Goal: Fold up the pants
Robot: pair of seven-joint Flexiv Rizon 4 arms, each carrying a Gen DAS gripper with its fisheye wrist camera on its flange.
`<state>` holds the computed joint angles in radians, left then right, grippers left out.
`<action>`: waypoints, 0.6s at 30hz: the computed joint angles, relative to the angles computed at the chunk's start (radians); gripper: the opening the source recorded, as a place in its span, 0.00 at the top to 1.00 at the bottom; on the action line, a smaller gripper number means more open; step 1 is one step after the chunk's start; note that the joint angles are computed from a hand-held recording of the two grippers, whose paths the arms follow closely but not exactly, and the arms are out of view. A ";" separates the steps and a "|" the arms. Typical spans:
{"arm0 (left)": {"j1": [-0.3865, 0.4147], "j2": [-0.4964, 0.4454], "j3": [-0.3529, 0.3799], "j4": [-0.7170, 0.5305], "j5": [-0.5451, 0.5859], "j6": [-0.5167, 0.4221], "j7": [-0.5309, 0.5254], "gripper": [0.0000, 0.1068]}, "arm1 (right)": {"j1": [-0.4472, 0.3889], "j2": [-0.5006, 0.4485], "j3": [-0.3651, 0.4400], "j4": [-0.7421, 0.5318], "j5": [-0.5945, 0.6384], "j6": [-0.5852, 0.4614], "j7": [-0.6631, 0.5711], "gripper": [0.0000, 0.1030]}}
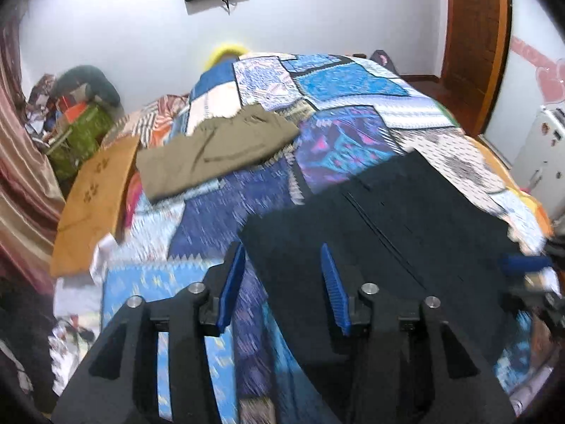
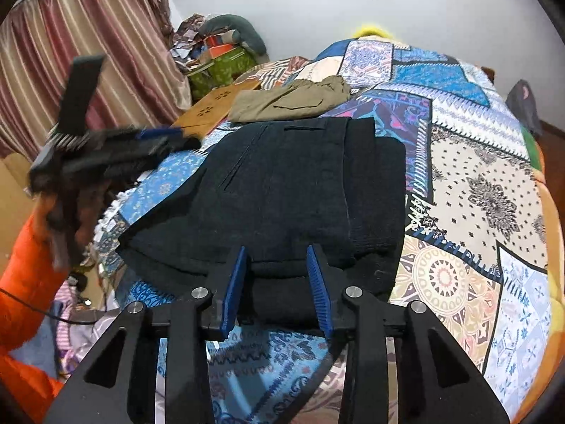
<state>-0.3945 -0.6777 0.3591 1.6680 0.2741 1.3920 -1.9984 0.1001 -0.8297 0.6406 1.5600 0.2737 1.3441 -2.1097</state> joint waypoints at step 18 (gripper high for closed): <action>0.239 -0.152 -0.239 -0.163 -0.147 -0.234 0.338 0.61 | 0.112 -0.048 -0.212 -0.100 -0.163 0.015 0.190 0.61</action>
<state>-0.1551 -0.8293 0.1204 1.5050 0.1271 1.1581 -1.6600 0.2125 -0.8777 0.4291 1.4599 0.1106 1.3594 -1.9199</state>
